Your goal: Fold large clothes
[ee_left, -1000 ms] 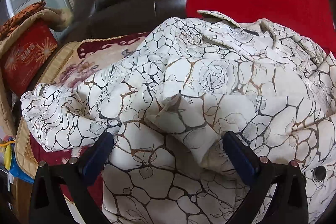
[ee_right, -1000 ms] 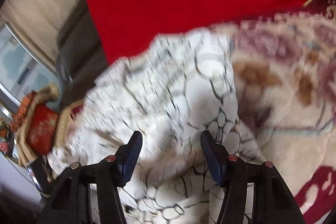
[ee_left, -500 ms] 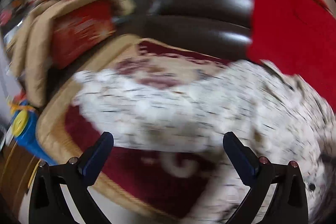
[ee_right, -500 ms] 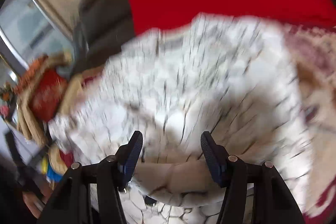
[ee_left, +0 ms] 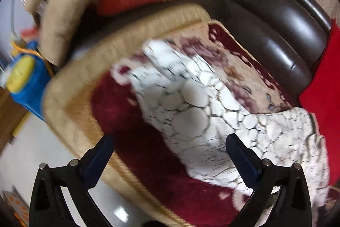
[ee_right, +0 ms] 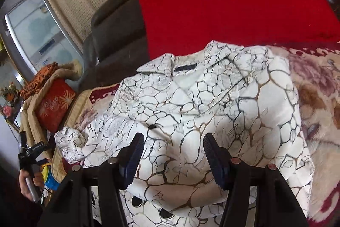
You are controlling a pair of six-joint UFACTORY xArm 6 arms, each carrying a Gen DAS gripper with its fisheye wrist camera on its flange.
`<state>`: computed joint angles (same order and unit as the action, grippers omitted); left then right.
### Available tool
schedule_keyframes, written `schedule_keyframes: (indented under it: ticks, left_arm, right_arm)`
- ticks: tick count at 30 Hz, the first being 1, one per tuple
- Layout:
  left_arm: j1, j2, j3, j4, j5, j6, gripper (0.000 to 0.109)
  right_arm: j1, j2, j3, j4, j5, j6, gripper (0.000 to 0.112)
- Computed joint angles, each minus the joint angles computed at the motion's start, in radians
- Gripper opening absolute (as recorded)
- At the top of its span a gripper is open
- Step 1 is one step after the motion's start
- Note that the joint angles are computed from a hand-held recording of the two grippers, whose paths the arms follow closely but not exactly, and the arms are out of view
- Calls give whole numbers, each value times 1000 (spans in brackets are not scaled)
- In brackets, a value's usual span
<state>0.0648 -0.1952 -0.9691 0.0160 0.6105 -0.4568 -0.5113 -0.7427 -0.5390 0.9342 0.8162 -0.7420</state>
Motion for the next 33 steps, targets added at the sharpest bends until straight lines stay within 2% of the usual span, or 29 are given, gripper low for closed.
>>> schedule_keyframes:
  ticks: [3, 4, 5, 6, 8, 9, 10, 15, 18, 21, 26, 30, 33]
  left_arm:
    - [-8, 70, -48, -97, 24, 42, 103]
    - [-8, 95, -66, -129, 37, 47, 99]
    - [-8, 112, -80, -148, 50, 42, 81]
    - [-6, 127, -90, -193, 58, 54, 49]
    - [-1, 147, -106, -255, 74, 65, 22]
    - [0, 143, -105, -255, 70, 55, 14]
    - [-6, 132, -100, -239, 62, 41, 10]
    - [-69, 43, -98, -77, 33, -21, 5]
    - [-126, 18, -140, 6, 36, -29, 5]
    - [-219, -2, -212, 91, 55, -14, 5]
    - [-400, 42, -367, 176, 92, 61, 5]
    - [-563, 104, -486, 168, 126, 165, 5]
    - [-677, 173, -572, 92, 147, 309, 5]
  right_arm:
    - [-10, 18, -11, 0, -12, 0, 61]
    - [-18, 21, -11, 0, -14, 0, 61]
    - [-28, 24, -13, 1, -9, -2, 61]
    - [-31, 29, -15, 3, -12, -3, 61]
    - [-41, 36, -18, 8, -16, -12, 61]
    - [-46, 37, -18, 8, -18, -16, 61]
    - [-50, 38, -18, 9, -23, -21, 61]
    - [-97, 52, -31, 34, -10, -44, 61]
    - [-144, 63, -46, 67, 29, -57, 61]
    - [-172, 62, -52, 86, 45, -67, 61]
    - [-247, 76, -72, 133, 90, -83, 61]
    - [-321, 109, -98, 175, 145, -80, 61]
    - [-364, 133, -115, 198, 174, -78, 61]
